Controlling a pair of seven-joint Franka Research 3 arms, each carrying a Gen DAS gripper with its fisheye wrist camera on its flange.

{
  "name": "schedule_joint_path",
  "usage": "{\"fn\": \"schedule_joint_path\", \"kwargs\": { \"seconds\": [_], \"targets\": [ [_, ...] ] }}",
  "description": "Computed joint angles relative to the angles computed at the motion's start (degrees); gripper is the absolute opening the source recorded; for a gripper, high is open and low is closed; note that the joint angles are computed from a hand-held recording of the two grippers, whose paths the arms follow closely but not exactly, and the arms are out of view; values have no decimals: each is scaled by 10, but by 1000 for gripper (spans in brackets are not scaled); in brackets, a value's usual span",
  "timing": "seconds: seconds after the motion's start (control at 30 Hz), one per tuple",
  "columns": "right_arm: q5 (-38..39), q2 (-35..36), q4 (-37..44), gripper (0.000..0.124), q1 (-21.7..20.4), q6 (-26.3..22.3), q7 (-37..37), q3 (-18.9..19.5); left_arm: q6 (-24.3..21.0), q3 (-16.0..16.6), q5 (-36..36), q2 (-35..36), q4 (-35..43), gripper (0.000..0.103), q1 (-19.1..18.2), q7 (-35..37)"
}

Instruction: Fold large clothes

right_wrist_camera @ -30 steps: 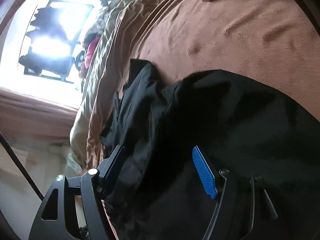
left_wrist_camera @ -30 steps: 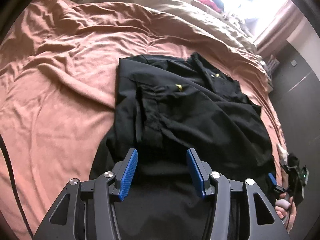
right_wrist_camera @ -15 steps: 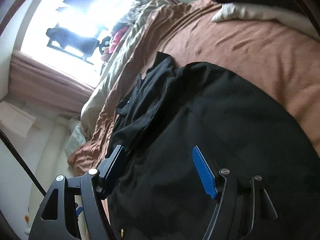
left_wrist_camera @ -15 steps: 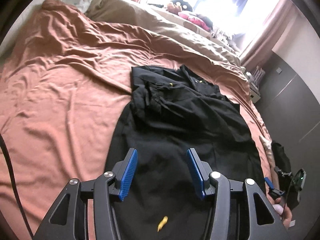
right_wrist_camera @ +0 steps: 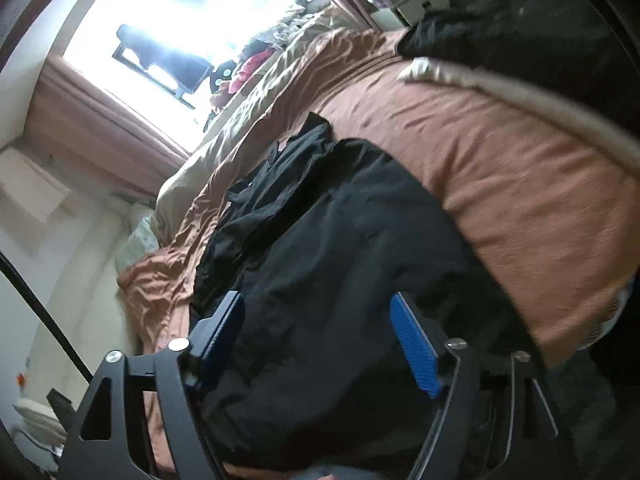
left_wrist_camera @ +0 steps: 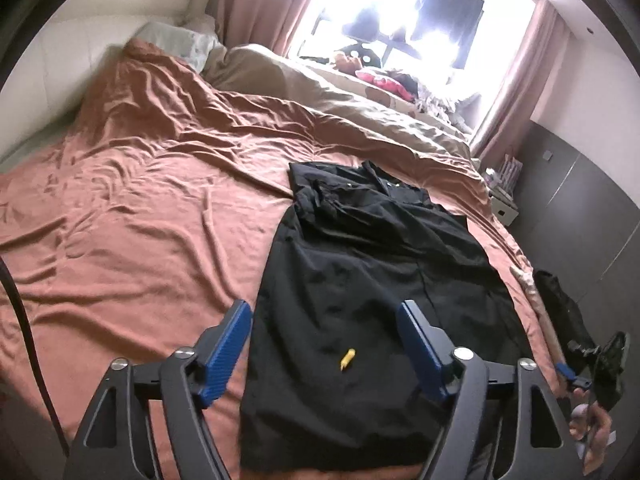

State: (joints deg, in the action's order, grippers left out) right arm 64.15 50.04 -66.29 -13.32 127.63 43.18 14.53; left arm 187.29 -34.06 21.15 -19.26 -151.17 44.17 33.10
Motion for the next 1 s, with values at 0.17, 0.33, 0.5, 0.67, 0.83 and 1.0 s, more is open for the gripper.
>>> {"fn": "schedule_joint_path", "kwargs": {
  "seconds": [0.17,0.33,0.5,0.67,0.83,1.0],
  "targets": [
    [28,-86,-112,82,-23,18,-101,-7,14,-17,-24,-71,-63,82,-14,-13],
    [61,-156,-206,84,-23,40,-184,-39,24,-25,-47,-129,-116,82,-43,-30],
    [110,-191,-261,98,-28,37,-250,-65,20,-38,-68,-184,-156,89,-64,-41],
    [129,-206,-295,103,-27,37,-288,-87,4,-31,-59,-219,-190,89,-98,-62],
    [130,-214,-313,103,-23,48,-319,-101,26,-39,-57,-227,-217,102,-103,-77],
    [131,-210,-315,103,-24,55,-338,-104,44,-34,-70,-189,-217,102,-98,-65]
  ]
}}
